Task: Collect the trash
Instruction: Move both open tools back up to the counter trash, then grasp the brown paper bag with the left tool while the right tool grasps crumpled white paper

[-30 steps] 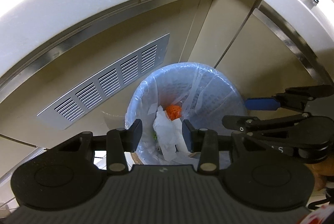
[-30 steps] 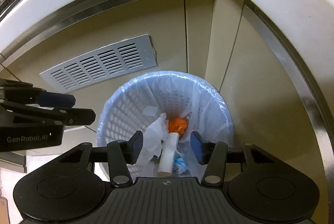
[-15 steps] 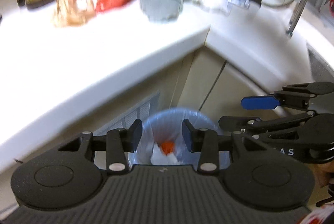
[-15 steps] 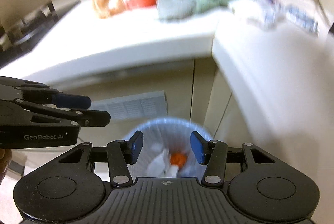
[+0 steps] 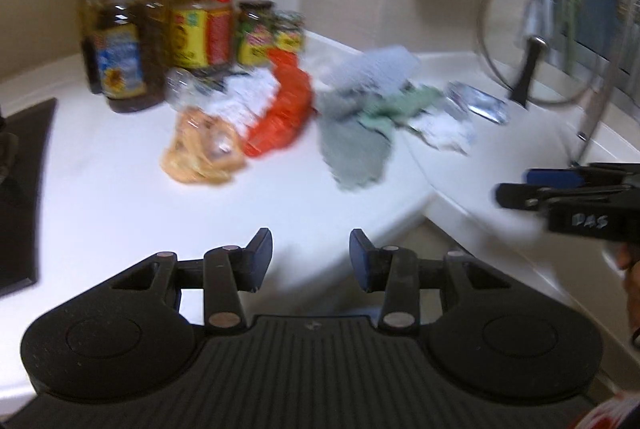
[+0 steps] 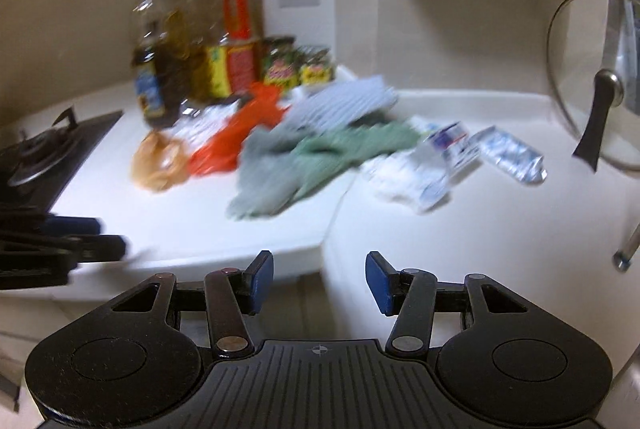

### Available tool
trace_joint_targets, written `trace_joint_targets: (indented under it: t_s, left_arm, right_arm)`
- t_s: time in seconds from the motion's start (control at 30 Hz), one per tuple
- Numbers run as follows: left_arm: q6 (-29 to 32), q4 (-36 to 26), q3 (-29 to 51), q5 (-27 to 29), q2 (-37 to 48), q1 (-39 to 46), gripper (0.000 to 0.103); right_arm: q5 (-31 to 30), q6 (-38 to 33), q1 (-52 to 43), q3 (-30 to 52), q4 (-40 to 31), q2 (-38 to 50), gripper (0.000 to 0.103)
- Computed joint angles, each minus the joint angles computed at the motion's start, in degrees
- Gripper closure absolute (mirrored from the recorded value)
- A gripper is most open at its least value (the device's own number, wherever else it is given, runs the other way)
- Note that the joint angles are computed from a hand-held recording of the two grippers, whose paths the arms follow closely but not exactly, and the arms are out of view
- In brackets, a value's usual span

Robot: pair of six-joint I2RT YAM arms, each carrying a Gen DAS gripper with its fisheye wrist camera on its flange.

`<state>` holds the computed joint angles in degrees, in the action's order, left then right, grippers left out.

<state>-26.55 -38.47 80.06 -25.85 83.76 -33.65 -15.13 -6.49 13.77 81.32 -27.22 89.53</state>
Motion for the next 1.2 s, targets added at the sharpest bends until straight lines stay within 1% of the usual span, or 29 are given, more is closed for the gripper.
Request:
trace_joint_targets:
  t_s: [0.07, 0.13, 0.2, 0.4, 0.5, 0.67, 0.7, 0.77, 0.83, 0.87, 0.93, 0.97, 1.0, 1.1, 1.2]
  left_arm:
    - [0.07, 0.18, 1.09, -1.91, 1.06, 1.62, 0.057]
    - [0.54, 0.39, 2.47, -3.73, 2.31, 3.43, 0.044]
    - [1.27, 0.45, 4.09, -5.3, 3.84, 5.26, 0.04]
    - [3.18, -0.08, 10.87, -5.86, 10.68, 10.97, 0.038]
    - [4.46, -1.02, 15.23, -5.77, 15.14, 13.18, 0.038]
    - [4.09, -3.61, 21.22, -2.73, 21.21, 16.12, 0.04]
    - [4.19, -4.24, 22.05, -1.95, 22.14, 16.6, 0.042]
    - [5.17, -5.16, 23.24, -1.06, 23.63, 17.28, 0.05]
    - [5.98, -5.7, 23.86, 0.24, 24.52, 18.01, 0.063]
    - [6.55, -5.44, 23.62, 0.21, 24.46, 18.13, 0.065]
    - [7.38, -5.85, 23.74, 0.7, 24.31, 18.35, 0.079]
    - [7.66, -5.89, 23.45, 0.93, 23.89, 18.38, 0.082]
    - [7.79, -6.09, 23.33, 0.9, 23.5, 18.29, 0.091]
    - [7.4, -6.31, 22.19, -0.55, 21.54, 17.31, 0.09]
    - [5.06, -7.04, 21.06, -1.99, 19.08, 15.84, 0.09]
  right_arm:
    - [-0.85, -0.77, -1.49, 3.05, 0.3, 2.7, 0.046]
    - [-2.16, -1.79, -2.87, 6.97, 0.18, 6.09, 0.036]
    - [-2.94, -2.82, -3.61, 10.75, -0.46, 9.25, 0.034]
    - [-5.83, -3.75, -5.67, 20.23, -3.63, 16.7, 0.033]
    - [-7.83, -5.54, -6.53, 24.2, -5.26, 20.1, 0.032]
    - [-9.37, -8.29, -7.05, 28.27, -6.98, 24.13, 0.032]
    - [-9.4, -8.7, -7.09, 29.41, -7.77, 25.08, 0.032]
    - [-10.32, -8.5, -7.55, 31.31, -8.71, 26.57, 0.032]
    - [-10.3, -7.73, -7.78, 32.5, -9.19, 27.47, 0.032]
    - [-10.22, -7.33, -7.84, 33.25, -9.67, 28.05, 0.032]
    - [-9.98, -7.04, -7.88, 34.26, -10.25, 28.93, 0.032]
    - [-9.85, -7.05, -7.83, 34.62, -10.4, 29.26, 0.032]
    - [-9.78, -6.96, -7.82, 34.84, -10.39, 29.5, 0.032]
    - [-9.37, -6.68, -7.51, 35.68, -10.21, 30.35, 0.032]
    - [-8.29, -7.57, -7.08, 36.71, -9.58, 31.35, 0.032]
